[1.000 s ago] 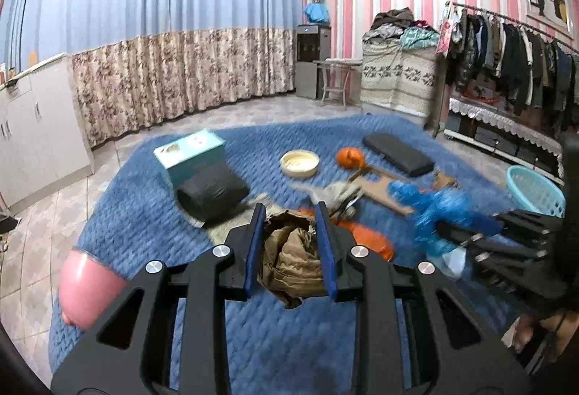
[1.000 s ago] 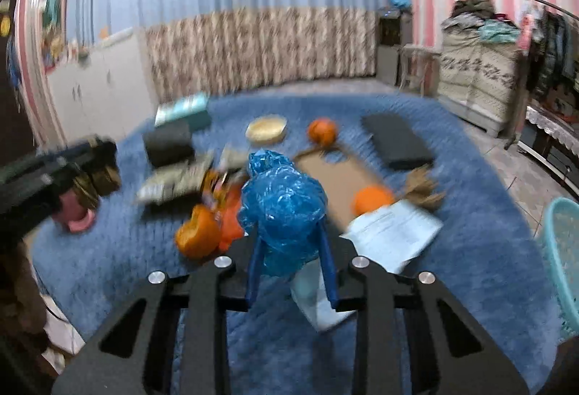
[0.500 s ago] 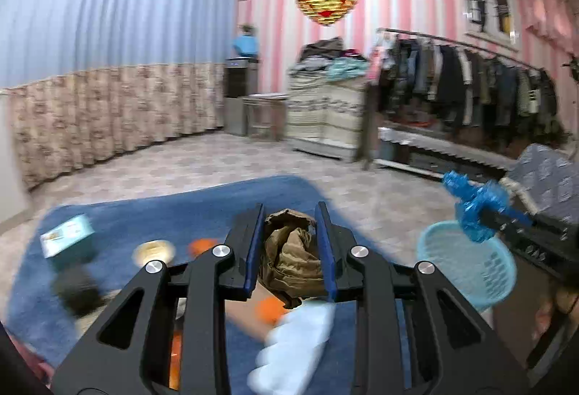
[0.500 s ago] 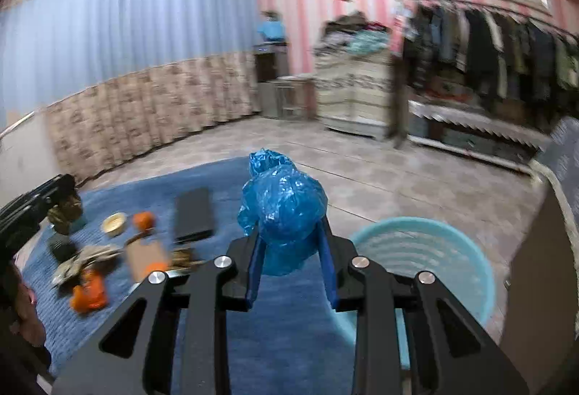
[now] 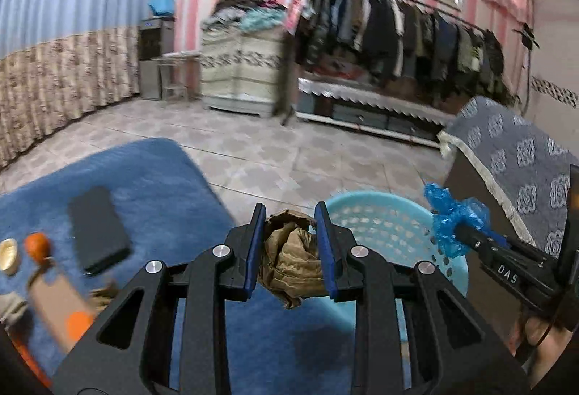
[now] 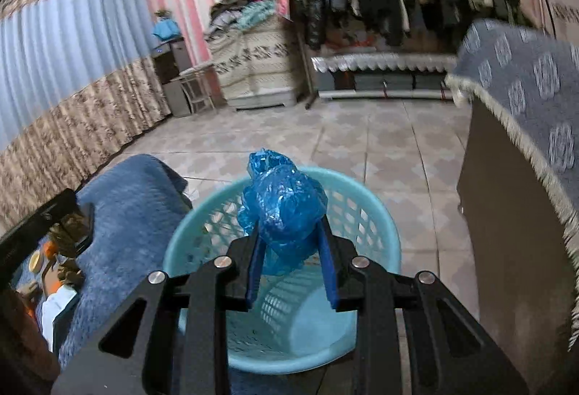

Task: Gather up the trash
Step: 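Carry both items to the blue basket and open both tools to drop them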

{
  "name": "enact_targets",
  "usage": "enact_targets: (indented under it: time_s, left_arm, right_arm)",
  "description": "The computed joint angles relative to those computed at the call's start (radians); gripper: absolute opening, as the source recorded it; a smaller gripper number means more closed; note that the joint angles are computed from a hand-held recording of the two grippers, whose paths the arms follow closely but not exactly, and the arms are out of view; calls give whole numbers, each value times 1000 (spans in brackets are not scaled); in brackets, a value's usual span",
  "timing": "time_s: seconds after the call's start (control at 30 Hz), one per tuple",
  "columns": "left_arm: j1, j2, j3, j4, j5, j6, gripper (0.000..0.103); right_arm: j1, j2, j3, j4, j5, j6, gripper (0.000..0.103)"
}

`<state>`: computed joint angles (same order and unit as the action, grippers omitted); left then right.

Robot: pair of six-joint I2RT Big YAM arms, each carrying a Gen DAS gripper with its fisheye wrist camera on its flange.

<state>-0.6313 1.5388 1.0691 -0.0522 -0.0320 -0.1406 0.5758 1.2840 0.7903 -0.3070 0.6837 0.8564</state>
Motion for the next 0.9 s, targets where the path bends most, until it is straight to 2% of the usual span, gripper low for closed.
enact_targets:
  time_s: [0.13,0.43,0.5,0.53,0.57,0.7,0.83,0.9]
  left_arm:
    - [-41,118,105,-28,28,13,27]
    - [-77,237,225,-68,16,43,30]
    - [-80,251,252,-96,11,49,41]
    - [-82,254,259,-101,0,45,52]
    - [-80,252,257,-96,-4,40,58]
    - [-63,243,256,-106,-24,26,72]
    - [-46,202,218,-71,-80,5,86]
    - [-39,176,198,-57,-113,2,89]
  right_arm:
    - [-40,-8,-30,15,-30,32,28]
    - [-86,-3,-34,43,-78,23,28]
    - [-89,-1,-34,44,-82,24,28]
    - [-89,-1,-35,48,-84,26,28]
    - [-89,0,-36,54,-85,27,28]
    - [-87,9,-32,63,-88,23,28]
    - [-87,27,-17,61,-82,5,28]
    - [-79,45,2,54,-74,-12,28]
